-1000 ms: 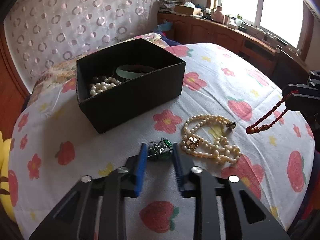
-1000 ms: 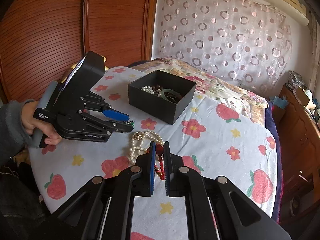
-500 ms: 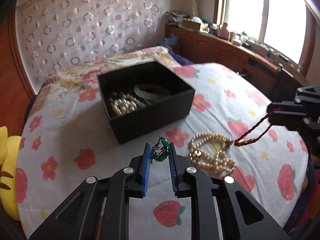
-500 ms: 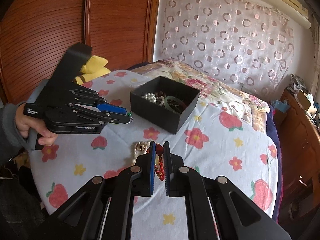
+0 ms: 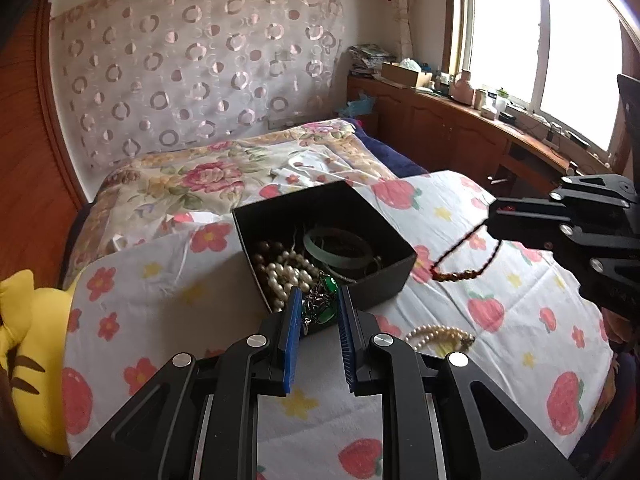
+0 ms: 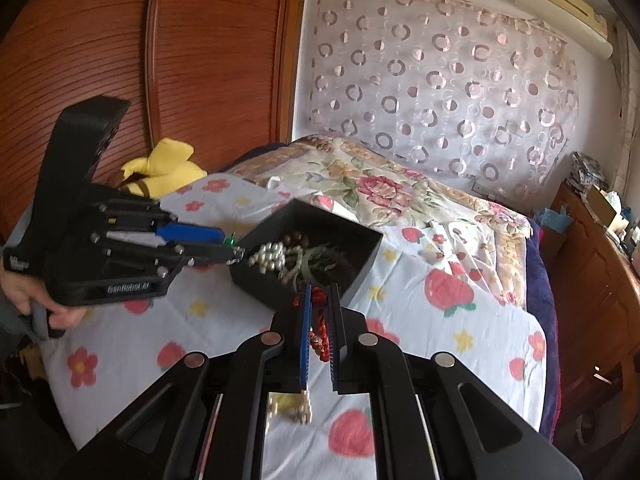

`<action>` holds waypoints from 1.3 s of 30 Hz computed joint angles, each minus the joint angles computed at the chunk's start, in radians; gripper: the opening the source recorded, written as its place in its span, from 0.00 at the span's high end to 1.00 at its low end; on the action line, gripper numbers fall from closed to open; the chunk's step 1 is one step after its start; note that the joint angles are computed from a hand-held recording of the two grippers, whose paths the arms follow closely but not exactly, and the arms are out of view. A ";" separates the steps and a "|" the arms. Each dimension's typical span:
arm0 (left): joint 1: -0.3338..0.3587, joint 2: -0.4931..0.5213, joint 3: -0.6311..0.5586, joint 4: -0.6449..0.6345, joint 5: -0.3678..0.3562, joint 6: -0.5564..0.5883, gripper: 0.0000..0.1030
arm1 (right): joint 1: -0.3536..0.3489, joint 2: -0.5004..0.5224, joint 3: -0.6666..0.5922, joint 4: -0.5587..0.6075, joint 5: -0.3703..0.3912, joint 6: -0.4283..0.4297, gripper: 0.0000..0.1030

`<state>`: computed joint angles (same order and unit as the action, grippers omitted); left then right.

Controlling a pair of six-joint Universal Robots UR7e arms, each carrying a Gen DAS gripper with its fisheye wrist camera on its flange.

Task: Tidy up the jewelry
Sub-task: 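Lower the green pendant into the box with the left tool while the right tool drops the red cord in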

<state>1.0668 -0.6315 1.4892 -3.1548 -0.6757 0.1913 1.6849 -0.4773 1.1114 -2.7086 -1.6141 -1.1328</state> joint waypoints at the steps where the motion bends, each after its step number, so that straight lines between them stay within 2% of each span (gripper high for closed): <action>1: 0.001 0.000 -0.006 0.004 0.001 0.000 0.84 | 0.004 0.013 -0.027 0.013 0.001 0.009 0.91; 14: 0.011 0.022 -0.099 0.067 0.035 0.014 0.84 | 0.030 0.241 -0.424 0.271 -0.019 0.176 0.90; 15: 0.012 0.023 -0.106 0.073 0.035 0.012 0.84 | 0.030 0.252 -0.439 0.280 -0.023 0.178 0.88; 16: 0.016 0.026 -0.117 0.079 0.033 0.010 0.84 | 0.029 0.257 -0.444 0.286 -0.027 0.181 0.78; 18: 0.020 0.031 -0.130 0.088 0.031 0.006 0.84 | 0.024 0.251 -0.433 0.280 -0.025 0.185 0.63; 29: 0.035 0.094 -0.235 0.119 0.027 0.015 0.83 | 0.000 0.158 -0.293 0.207 -0.004 0.144 0.63; 30: 0.035 0.099 -0.238 0.114 0.032 0.018 0.82 | -0.003 0.144 -0.271 0.195 -0.001 0.137 0.63; 32: 0.036 0.104 -0.238 0.110 0.032 0.015 0.70 | -0.012 0.115 -0.221 0.169 0.003 0.124 0.63; 37: 0.036 0.095 -0.199 0.086 0.029 0.004 0.53 | -0.037 0.046 -0.099 0.123 0.000 0.082 0.63; 39: 0.032 0.089 -0.173 0.069 0.035 0.003 0.52 | -0.050 0.018 -0.042 0.102 -0.004 0.055 0.63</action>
